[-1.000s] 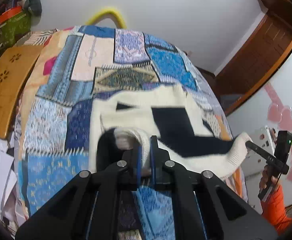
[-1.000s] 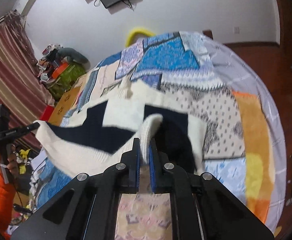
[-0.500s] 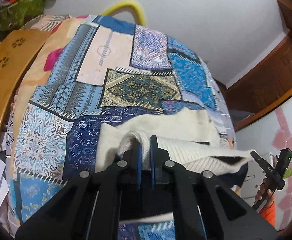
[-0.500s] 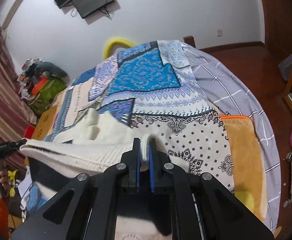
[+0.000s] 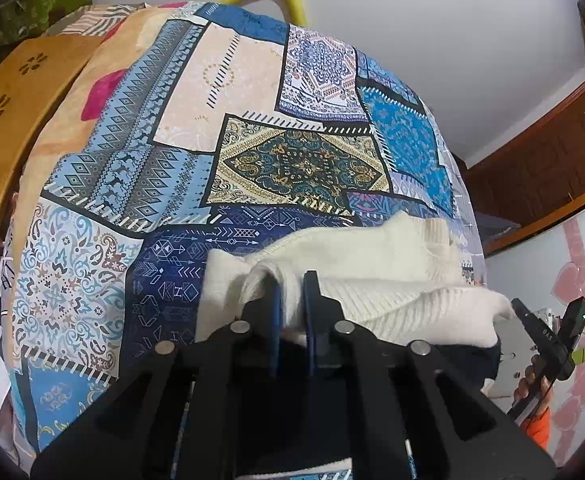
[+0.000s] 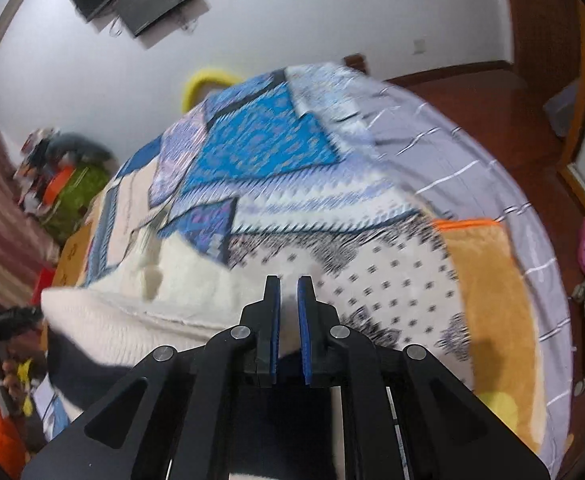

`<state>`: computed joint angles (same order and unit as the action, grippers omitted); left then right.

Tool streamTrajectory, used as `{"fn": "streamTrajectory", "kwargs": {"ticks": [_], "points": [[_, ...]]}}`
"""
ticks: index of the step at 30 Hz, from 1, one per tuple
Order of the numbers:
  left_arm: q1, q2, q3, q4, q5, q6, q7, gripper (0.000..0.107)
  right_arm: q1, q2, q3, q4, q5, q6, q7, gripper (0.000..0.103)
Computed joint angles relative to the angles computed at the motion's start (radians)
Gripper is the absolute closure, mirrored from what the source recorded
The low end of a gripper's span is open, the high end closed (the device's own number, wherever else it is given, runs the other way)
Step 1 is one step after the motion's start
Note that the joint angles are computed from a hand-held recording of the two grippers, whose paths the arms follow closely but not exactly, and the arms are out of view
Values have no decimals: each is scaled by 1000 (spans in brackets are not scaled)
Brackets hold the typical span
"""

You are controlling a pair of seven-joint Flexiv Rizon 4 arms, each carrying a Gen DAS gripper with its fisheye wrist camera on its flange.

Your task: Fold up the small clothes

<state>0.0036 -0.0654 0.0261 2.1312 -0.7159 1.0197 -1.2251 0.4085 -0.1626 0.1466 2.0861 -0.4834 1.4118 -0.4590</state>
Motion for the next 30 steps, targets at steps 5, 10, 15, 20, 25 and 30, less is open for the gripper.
{"fn": "streamTrajectory", "kwargs": {"ticks": [5,10,15,20,25,30], "points": [[-4,28,14,9,133,113,-71,45,-19,28,34,-14,56,-43,-84,76],[-2,58,21,23,88,117,-32,43,2,30,71,-50,79,-124,-203,72],[-10,77,22,33,187,88,-46,43,41,2,90,-89,105,-127,-274,57],[-42,85,5,50,212,62,-14,43,71,-43,134,-162,211,-157,-402,57],[-78,72,-17,54,231,51,16,43,105,-96,161,-230,283,-190,-508,57],[-112,47,-40,53,198,48,64,43,137,-138,166,-269,320,-221,-559,57]]}}
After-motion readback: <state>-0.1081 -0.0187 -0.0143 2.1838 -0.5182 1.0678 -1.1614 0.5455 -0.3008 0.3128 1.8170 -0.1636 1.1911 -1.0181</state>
